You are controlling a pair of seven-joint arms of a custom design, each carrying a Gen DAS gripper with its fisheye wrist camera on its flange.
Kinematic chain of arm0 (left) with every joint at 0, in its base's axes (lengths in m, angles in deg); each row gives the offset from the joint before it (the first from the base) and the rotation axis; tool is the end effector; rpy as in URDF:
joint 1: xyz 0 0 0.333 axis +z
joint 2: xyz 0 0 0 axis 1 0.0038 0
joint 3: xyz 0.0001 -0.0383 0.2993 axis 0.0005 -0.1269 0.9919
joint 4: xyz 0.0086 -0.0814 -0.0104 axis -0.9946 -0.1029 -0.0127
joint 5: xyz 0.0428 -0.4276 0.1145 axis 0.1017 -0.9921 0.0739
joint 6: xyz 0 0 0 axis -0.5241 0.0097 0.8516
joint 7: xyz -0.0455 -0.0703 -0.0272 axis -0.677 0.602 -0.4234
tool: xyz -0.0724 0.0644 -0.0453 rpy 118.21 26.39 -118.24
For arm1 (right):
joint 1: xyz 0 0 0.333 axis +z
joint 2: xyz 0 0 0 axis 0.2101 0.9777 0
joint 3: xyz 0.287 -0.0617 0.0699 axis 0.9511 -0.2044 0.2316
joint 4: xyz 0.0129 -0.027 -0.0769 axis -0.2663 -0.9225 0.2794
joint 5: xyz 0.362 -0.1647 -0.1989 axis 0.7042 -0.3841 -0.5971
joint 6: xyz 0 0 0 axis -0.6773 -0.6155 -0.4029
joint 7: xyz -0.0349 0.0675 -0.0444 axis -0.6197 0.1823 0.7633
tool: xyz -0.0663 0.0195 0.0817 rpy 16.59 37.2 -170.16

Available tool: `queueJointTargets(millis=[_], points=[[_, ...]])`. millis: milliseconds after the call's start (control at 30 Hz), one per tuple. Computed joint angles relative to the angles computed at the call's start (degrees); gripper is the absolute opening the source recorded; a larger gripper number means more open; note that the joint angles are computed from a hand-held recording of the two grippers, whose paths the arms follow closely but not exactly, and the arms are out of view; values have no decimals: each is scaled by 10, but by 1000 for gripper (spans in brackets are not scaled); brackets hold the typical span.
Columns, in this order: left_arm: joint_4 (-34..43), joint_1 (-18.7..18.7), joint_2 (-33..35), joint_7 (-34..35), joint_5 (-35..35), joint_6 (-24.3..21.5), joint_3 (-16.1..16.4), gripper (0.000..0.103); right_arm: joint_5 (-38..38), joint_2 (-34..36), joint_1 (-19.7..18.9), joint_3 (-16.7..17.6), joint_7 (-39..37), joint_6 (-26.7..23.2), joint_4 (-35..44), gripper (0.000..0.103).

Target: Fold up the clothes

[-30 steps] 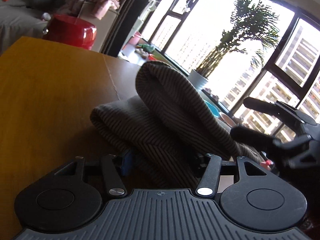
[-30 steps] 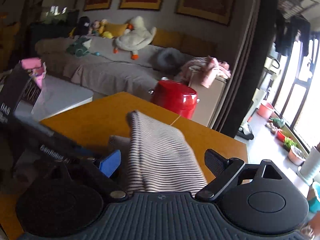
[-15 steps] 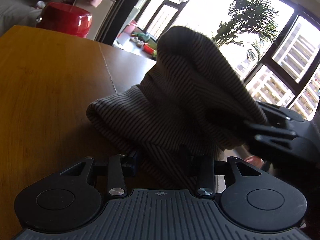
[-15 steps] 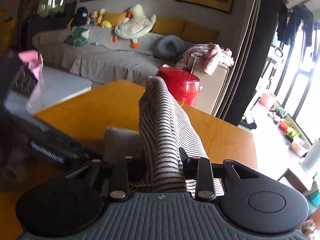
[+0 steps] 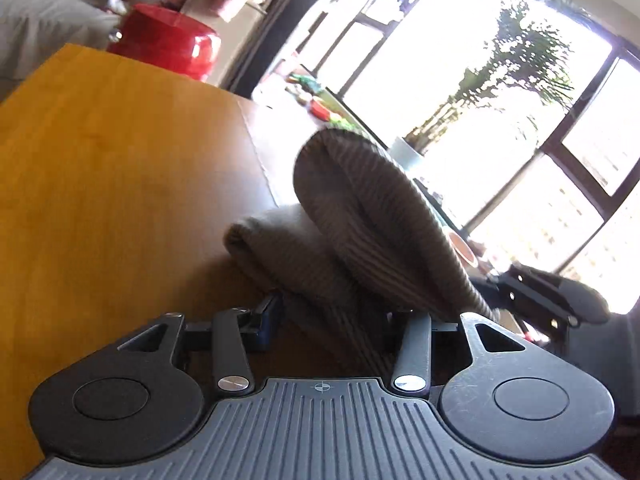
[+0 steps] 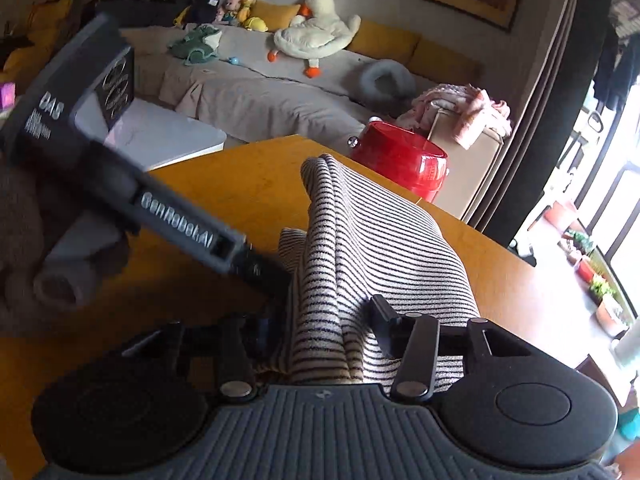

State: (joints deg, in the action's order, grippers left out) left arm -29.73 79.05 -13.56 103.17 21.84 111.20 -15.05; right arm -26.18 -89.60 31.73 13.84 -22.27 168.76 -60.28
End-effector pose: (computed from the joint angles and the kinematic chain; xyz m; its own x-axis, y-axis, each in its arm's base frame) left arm 0.5989 -0.1981 0.6344 -0.1998 -0.8185 0.5387 -0.6787 -0.2809 -0.6785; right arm 0.5743 0.1571 0.6568 0.6521 -0.6853 0.3244 -0.2452 -0.5955 -0.7651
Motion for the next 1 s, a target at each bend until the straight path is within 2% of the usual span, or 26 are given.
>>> queueJointTargets(millis=[100, 233, 333, 400, 467, 533, 600, 667, 733, 800, 867, 900, 1000], points=[[-17, 6, -28, -26, 25, 41, -1, 47, -20, -25, 13, 6, -45, 63, -57, 58], [2, -17, -36, 20, 4, 80, 7, 51, -73, -31, 25, 9, -49, 124, -94, 63], [55, -45, -4, 100, -78, 45, 20, 54, -90, -35, 40, -3, -45, 135, -103, 67], [91, -33, 32, 75, -45, 19, 6, 54, -77, -41, 58, -21, -56, 125, -102, 68], [111, -20, 63, 18, 20, -4, -5, 53, 1, -54, 103, -70, -114, 71, -86, 68], [105, -10, 73, 2, 31, -10, -10, 48, 105, -66, 129, -121, -164, -42, -48, 68], [96, -1, 71, 16, 2, -9, -14, 44, 174, -66, 126, -151, -162, -130, -10, 67], [96, 4, 69, 21, -13, -11, -15, 44, 221, -56, 111, -166, -127, -176, 21, 65], [92, 5, 69, 23, -3, -7, -18, 44, 248, -42, 91, -165, -86, -184, 40, 57], [88, 6, 69, 33, -6, 0, -19, 44, 226, -30, 68, -143, -48, -172, 39, 46], [80, 6, 62, 38, -14, 2, -19, 44, 196, -26, 47, -118, -23, -162, 26, 43], [76, 7, 59, 39, -19, 1, -19, 44, 182, -30, 39, -105, -25, -159, 10, 43], [72, 8, 56, 39, -25, -3, -16, 43, 187, -64, 29, -69, -101, -76, -54, 43]])
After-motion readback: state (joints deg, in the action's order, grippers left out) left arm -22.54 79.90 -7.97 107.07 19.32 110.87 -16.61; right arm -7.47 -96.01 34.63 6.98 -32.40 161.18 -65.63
